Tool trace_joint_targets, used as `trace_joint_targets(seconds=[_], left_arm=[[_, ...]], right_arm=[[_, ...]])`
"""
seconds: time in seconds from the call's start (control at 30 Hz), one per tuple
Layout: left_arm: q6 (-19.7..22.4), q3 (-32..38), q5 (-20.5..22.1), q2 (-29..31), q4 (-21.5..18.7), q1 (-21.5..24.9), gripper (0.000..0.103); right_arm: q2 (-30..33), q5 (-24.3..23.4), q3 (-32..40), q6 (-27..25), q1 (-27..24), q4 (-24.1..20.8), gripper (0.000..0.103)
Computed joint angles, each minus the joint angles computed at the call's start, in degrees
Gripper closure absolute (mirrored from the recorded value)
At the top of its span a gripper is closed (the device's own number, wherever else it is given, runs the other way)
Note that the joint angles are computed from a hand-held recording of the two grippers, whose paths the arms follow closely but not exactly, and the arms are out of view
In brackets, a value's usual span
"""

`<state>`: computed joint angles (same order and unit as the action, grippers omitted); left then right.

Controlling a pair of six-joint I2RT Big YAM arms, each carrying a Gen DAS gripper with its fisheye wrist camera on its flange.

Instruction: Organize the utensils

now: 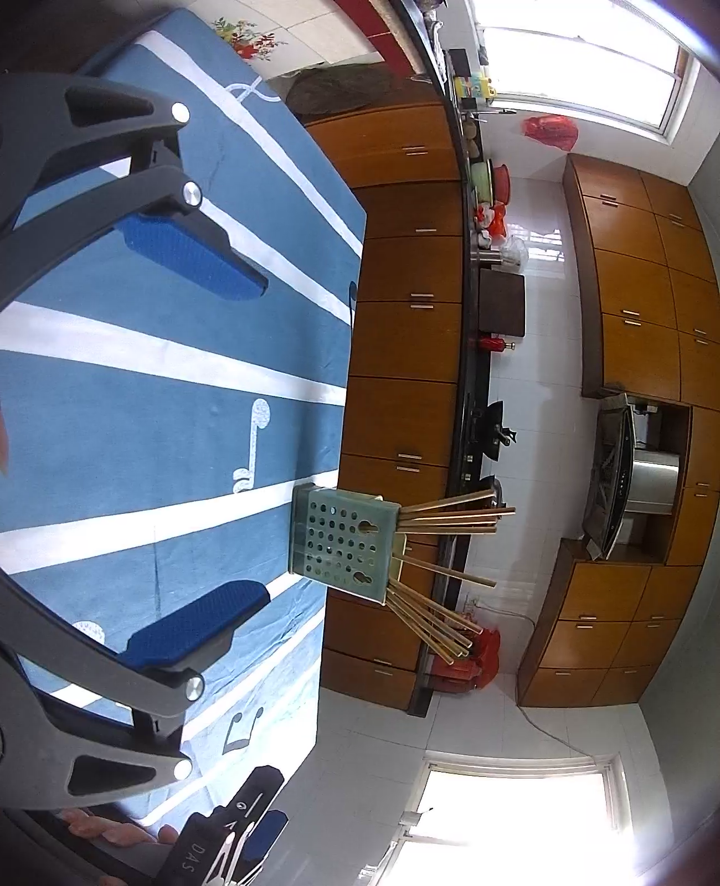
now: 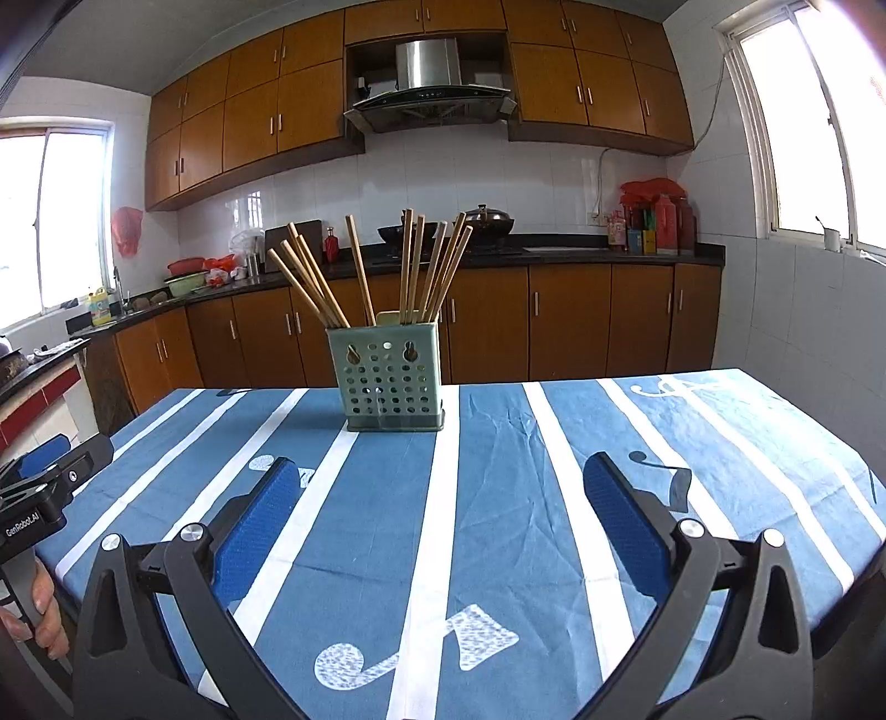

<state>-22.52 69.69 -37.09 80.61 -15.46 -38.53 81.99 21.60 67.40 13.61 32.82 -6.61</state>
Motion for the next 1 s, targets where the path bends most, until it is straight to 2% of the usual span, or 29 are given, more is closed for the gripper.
trace_joint_targets(seconds=[0.13,1.0], left_arm=[[0.8,-0.4,-1.4,0.1,0.3,-0.8,0.004],[-0.7,0.4,-0.8,1.2,-1.7,-0.9,0.004]], right_arm=[[-0.1,0.2,-0.3,-0.1,0.2,0.4,0.002],[-0.1,0.1,-1.2,0.9,0.4,0.1,0.002]])
